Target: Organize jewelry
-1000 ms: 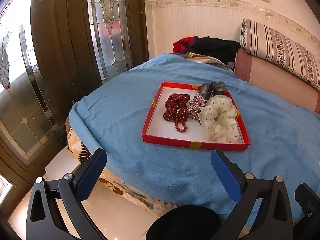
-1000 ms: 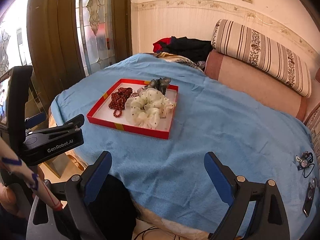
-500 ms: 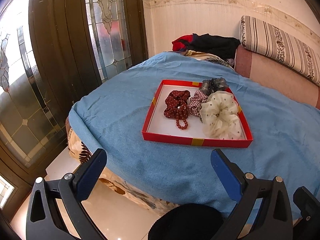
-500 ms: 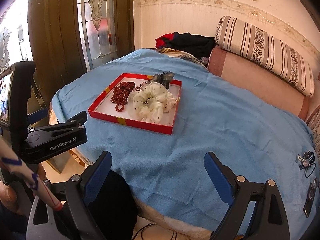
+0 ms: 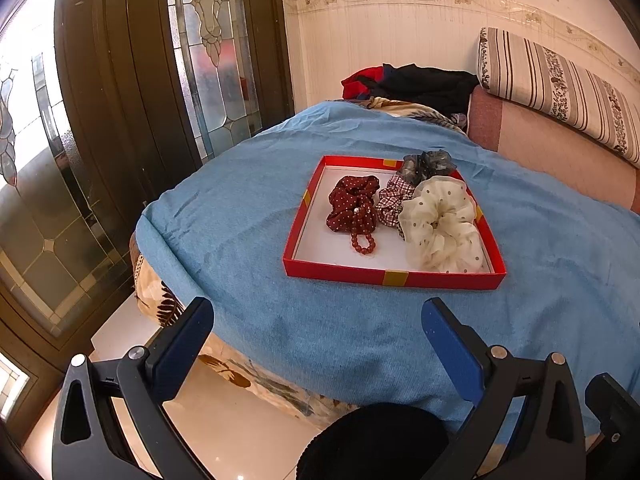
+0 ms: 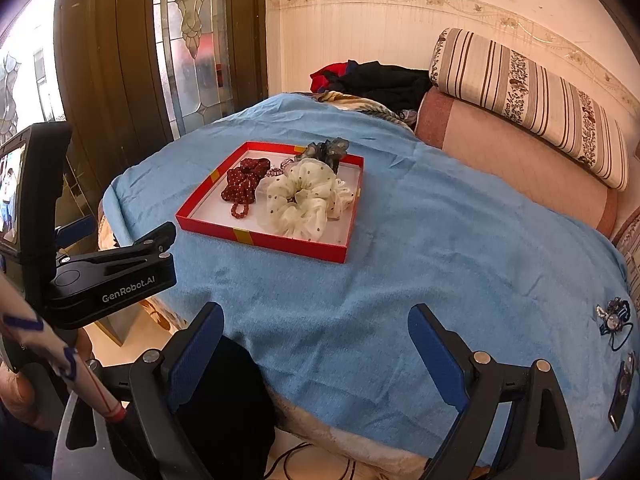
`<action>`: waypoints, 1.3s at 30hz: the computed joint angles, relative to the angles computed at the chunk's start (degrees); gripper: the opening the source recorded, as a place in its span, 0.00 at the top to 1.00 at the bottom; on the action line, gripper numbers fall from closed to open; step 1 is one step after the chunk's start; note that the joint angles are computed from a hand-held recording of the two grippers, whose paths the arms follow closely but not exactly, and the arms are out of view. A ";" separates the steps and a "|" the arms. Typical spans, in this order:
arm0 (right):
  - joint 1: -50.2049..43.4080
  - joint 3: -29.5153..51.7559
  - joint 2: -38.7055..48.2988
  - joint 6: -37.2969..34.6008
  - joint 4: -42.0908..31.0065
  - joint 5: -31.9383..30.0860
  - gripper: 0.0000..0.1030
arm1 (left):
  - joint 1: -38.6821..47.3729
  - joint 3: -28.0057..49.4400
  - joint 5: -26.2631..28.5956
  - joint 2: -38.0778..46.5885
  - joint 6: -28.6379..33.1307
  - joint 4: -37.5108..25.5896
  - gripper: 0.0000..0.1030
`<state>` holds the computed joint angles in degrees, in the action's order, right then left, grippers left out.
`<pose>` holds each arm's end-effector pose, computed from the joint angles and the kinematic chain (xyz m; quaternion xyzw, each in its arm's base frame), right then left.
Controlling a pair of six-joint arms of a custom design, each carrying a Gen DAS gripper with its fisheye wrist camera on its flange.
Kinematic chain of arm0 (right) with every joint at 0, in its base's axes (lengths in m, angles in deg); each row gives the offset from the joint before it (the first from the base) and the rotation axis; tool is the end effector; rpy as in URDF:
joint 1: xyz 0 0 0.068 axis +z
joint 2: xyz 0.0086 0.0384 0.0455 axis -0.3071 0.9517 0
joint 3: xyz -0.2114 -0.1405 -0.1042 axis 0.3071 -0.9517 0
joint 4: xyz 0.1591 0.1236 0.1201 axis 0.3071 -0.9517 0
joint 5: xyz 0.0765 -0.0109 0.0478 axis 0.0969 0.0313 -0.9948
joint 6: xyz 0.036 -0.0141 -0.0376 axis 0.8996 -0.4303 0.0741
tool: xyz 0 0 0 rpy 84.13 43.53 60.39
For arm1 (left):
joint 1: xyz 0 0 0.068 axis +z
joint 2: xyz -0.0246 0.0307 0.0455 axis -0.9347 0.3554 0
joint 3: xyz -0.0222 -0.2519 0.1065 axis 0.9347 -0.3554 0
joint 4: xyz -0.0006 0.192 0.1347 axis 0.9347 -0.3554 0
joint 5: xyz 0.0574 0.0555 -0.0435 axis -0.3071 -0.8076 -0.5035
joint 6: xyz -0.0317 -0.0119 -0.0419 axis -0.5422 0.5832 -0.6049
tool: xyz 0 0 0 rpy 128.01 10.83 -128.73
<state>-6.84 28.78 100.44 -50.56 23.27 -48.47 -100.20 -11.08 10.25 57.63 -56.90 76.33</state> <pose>0.2114 0.0445 0.1567 -0.1712 0.8986 0.0511 0.4008 0.2107 -0.1027 0.1767 -0.1009 0.9011 0.0856 0.4129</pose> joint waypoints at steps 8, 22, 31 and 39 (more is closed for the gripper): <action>0.92 -0.36 0.17 0.19 0.35 0.79 0.07 | -0.25 0.14 -0.36 -0.01 -0.24 -0.39 0.00; 1.26 -0.66 0.01 0.23 0.34 1.14 0.07 | -0.16 -0.27 -0.28 -0.23 -0.11 0.03 0.00; 1.62 -0.98 -0.16 0.42 0.62 1.47 0.07 | -0.23 -0.90 -0.38 -0.55 -0.07 0.55 0.00; 2.33 -2.26 -2.04 0.97 1.11 1.77 0.07 | 0.58 -0.96 0.19 -2.37 1.17 -0.72 0.00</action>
